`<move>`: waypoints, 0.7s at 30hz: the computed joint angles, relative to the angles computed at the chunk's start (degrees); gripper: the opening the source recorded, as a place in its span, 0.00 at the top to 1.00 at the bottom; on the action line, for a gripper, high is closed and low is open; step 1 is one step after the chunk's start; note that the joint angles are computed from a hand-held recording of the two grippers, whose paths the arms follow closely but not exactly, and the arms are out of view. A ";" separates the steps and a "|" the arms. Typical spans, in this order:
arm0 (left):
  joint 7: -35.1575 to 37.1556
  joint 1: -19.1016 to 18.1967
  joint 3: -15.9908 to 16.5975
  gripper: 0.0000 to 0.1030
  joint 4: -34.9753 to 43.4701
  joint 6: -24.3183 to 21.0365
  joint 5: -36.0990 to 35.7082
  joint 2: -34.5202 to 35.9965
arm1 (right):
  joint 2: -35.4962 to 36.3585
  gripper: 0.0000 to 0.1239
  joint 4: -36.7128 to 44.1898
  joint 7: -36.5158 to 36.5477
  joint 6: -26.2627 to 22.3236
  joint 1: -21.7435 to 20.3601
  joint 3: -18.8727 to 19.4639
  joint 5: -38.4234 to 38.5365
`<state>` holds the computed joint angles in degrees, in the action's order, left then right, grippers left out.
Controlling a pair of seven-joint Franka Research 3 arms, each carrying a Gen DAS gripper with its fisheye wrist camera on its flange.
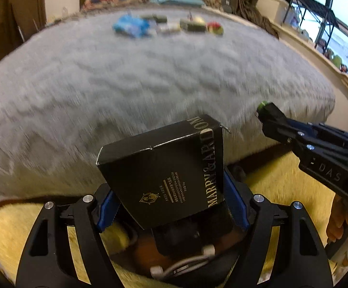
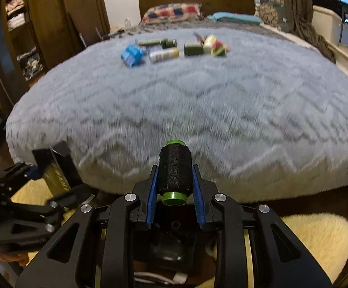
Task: Collect trash
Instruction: 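Lower the box into the bin and open the left gripper while the right drops the spool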
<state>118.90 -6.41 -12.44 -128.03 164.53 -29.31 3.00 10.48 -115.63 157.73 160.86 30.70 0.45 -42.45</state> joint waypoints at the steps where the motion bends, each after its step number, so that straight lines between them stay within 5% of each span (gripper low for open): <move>1: -0.22 -0.03 0.02 0.29 -0.04 -0.63 0.37 0.37 | 0.28 0.78 -0.22 -0.87 0.15 -0.22 0.37 1.13; 12: -4.79 2.08 -1.21 0.29 2.20 -8.60 6.43 7.33 | 7.27 0.78 1.06 -19.05 -1.28 -1.07 3.11 24.00; 21: -8.79 3.78 -2.48 0.28 5.26 -12.05 10.95 11.50 | 10.34 0.77 2.77 -27.07 -2.26 -0.05 2.11 34.92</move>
